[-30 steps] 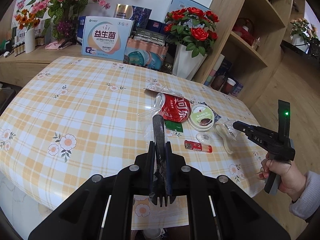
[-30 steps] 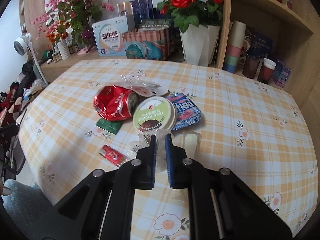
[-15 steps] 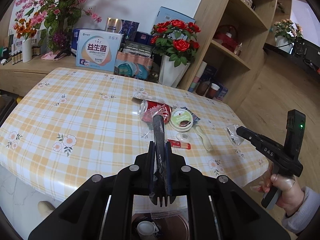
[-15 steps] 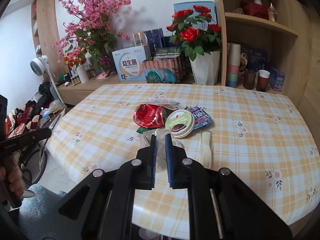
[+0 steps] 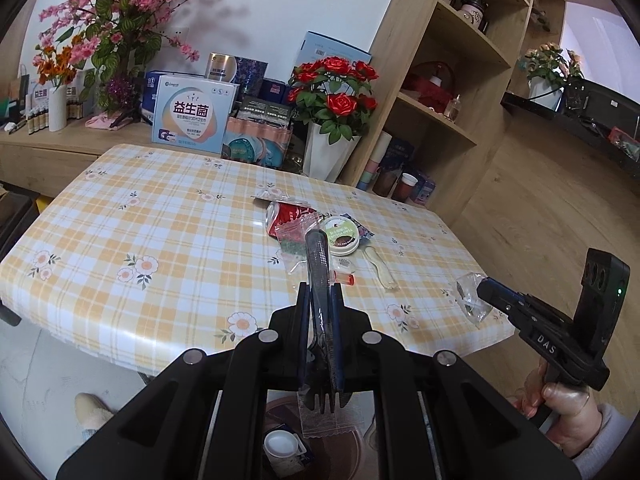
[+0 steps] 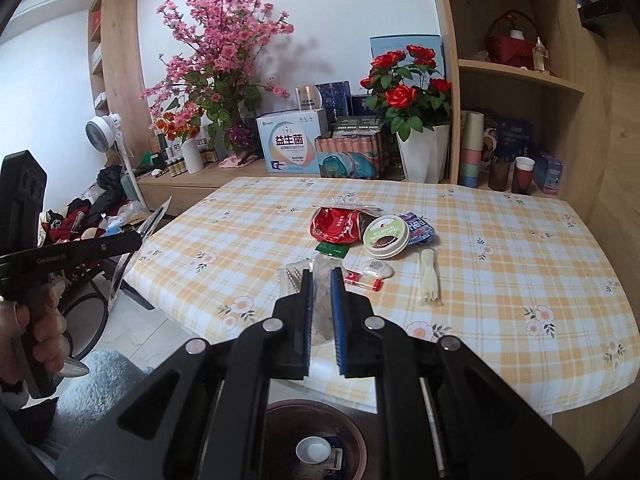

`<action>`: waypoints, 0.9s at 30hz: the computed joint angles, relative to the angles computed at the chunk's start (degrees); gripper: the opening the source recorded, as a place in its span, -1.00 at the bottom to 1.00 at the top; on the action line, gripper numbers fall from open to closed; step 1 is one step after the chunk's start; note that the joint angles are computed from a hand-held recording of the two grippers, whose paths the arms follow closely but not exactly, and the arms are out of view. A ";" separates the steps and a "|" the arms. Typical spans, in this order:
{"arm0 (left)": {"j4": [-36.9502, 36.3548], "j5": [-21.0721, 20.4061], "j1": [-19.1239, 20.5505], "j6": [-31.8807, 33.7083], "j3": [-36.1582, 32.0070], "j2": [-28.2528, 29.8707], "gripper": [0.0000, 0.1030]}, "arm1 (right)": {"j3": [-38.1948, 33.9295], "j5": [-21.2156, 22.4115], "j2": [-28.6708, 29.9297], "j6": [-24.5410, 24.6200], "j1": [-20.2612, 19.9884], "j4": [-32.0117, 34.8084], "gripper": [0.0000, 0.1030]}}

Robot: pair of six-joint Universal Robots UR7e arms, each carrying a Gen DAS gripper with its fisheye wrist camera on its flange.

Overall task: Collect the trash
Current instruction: 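Carry both over the bin and open the right tool while the left holds the fork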

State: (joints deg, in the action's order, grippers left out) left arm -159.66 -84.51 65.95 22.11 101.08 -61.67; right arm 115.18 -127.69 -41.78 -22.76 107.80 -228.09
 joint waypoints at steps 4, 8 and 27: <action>0.36 -0.85 0.43 -1.78 1.86 -2.15 -0.80 | 0.86 -0.87 0.61 0.12 1.24 0.19 -0.75; 0.04 -1.05 0.62 -2.33 3.80 -4.21 -0.80 | 1.48 -1.12 1.16 0.38 2.11 0.72 -0.75; 1.00 -3.20 1.25 -1.32 6.43 -5.13 -0.80 | 3.88 1.98 2.45 4.34 1.29 2.14 -0.27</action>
State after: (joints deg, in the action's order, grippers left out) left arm -158.66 -87.71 67.20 20.78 107.51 -66.80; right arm 119.07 -125.70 -39.32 -18.42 109.09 -225.95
